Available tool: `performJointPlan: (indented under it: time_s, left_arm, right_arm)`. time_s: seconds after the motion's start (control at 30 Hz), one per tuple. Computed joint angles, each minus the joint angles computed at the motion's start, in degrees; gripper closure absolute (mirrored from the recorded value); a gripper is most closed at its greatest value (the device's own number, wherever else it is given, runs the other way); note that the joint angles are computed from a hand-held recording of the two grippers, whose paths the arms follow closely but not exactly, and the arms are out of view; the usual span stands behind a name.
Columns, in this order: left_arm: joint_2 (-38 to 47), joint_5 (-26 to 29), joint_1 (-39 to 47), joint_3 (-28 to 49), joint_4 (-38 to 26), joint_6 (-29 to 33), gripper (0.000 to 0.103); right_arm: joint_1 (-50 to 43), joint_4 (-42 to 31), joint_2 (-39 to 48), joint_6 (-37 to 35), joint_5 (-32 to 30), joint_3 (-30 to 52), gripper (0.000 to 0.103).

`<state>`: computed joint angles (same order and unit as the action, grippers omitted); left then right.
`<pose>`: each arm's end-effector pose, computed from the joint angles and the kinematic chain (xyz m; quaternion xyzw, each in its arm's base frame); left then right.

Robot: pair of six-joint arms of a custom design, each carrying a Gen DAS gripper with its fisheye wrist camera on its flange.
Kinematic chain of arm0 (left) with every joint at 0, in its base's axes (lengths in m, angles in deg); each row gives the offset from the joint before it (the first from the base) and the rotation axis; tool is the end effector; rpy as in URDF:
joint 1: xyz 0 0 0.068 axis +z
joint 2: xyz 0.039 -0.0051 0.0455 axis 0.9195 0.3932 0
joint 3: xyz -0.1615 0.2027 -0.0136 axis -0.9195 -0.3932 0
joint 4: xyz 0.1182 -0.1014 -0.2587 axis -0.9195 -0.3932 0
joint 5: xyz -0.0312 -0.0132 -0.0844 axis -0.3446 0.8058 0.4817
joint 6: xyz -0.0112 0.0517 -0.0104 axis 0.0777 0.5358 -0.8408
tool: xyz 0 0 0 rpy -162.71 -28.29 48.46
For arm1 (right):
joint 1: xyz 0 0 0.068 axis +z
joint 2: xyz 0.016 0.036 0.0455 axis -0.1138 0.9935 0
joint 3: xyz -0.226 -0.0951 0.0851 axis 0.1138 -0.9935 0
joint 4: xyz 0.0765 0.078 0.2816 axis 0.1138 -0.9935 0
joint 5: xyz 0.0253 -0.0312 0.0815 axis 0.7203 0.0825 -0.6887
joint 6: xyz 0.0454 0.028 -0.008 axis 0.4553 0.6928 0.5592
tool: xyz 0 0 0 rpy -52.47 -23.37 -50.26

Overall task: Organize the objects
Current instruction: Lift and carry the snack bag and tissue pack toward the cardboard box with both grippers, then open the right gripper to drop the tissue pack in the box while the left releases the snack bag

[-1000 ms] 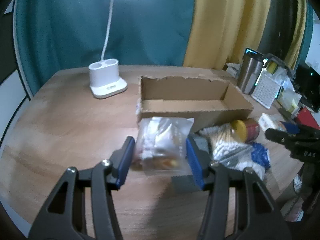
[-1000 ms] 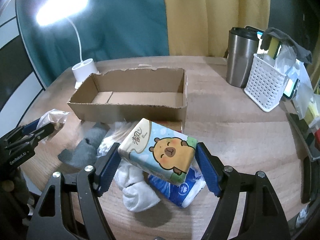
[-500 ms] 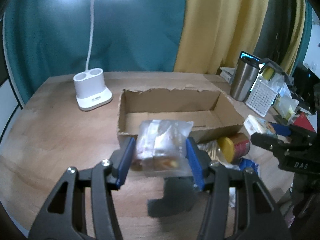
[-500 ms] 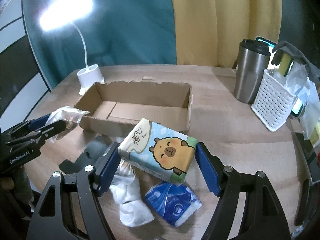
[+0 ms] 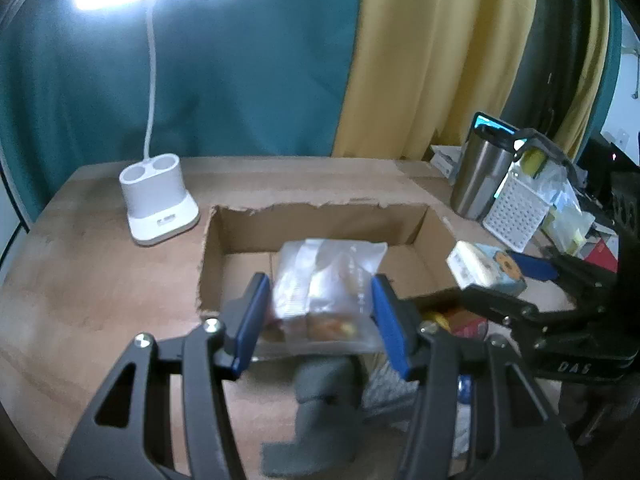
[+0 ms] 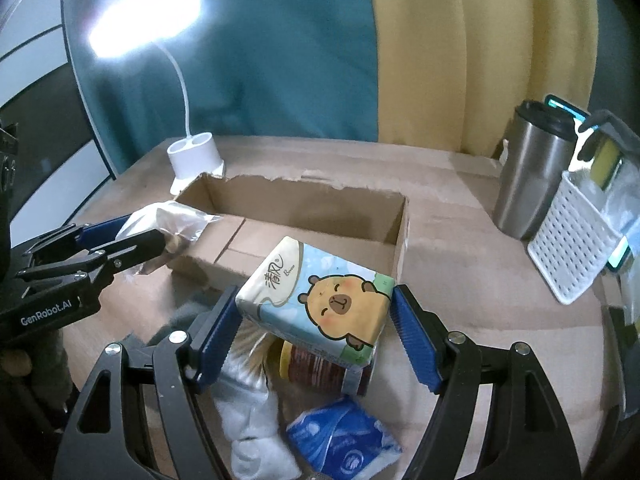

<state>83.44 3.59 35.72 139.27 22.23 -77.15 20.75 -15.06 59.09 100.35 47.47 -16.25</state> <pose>0.3061 -0.1757 0.2596 0.0329 0.9039 -0.0913 0.4165 0.3085 0.1537 0.2725 -0.0666 0.9160 0.0834 0.3866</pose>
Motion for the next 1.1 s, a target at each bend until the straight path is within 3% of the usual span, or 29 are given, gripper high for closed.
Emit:
performJointPlan:
  time_s: [0.63,1.1]
  left_arm:
    - [11.8,4.5,1.8,8.4,2.3,0.3,0.049]
    - [16.8,7.0,2.6,10.5,2.9,-0.9,0.049]
  right_arm:
    - [-4.7,0.3,8.5,-4.9,-4.7,6.0,0.025]
    - [-5.5,-0.7,13.3,-4.5,-6.8,9.4,0.025]
